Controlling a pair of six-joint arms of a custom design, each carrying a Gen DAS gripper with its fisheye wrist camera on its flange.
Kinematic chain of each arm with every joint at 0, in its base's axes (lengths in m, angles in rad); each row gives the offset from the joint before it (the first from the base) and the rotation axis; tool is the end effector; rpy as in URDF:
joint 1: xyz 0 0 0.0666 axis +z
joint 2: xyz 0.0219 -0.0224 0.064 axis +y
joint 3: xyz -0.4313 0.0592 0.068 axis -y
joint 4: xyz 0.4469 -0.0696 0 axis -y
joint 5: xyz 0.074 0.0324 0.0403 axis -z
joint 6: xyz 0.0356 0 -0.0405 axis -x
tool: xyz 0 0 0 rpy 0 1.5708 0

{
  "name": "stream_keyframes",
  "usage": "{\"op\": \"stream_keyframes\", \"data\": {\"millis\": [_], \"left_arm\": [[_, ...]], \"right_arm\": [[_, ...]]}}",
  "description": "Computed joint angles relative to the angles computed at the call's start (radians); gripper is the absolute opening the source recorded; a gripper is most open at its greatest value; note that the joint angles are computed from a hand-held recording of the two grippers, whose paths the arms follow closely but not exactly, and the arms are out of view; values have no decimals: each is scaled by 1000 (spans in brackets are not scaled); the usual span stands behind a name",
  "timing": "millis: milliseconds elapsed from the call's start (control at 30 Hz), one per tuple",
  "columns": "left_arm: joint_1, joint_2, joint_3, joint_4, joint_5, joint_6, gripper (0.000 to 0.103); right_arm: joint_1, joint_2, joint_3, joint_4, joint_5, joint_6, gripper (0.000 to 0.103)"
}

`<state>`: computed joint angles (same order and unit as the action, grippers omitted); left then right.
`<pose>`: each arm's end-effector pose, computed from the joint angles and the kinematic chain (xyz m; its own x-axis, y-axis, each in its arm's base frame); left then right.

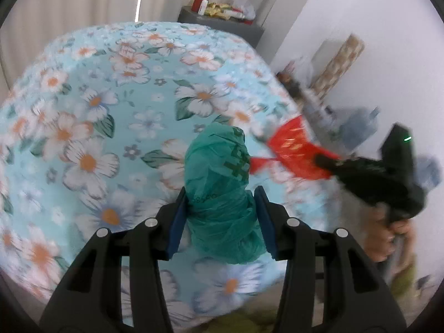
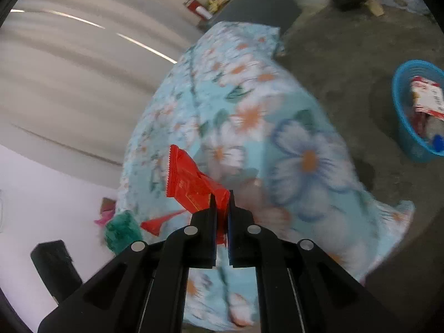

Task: Collect trash
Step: 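Lift green bag and red wrapper and carry them over the wastebasket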

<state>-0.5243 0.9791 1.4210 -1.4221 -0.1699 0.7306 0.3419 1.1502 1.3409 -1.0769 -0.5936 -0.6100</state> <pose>0.2645 -0.1465 0.6269 -0.8104 -0.2911 -0.5084 -0.1731 0.9480 -0.2670 0.3816 0.1565 0.5565 -0.9483 0.1666 -0.2701 -0.0828 0.6917 0.7174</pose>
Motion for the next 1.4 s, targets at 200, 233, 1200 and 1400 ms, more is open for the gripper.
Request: {"op": "stream_keyframes", "data": {"millis": [200, 233, 1200, 1400], "left_arm": [[-5, 31, 4, -8, -34, -31, 46], [-7, 36, 6, -9, -42, -35, 46], [-104, 87, 61, -58, -254, -62, 44], [-109, 79, 70, -41, -258, -70, 44]], "right_arm": [[-22, -7, -36, -2, -45, -35, 11], [-22, -6, -39, 1, -51, -41, 11], [-95, -51, -66, 135, -200, -140, 7], [-117, -62, -46, 144, -198, -143, 7]]}}
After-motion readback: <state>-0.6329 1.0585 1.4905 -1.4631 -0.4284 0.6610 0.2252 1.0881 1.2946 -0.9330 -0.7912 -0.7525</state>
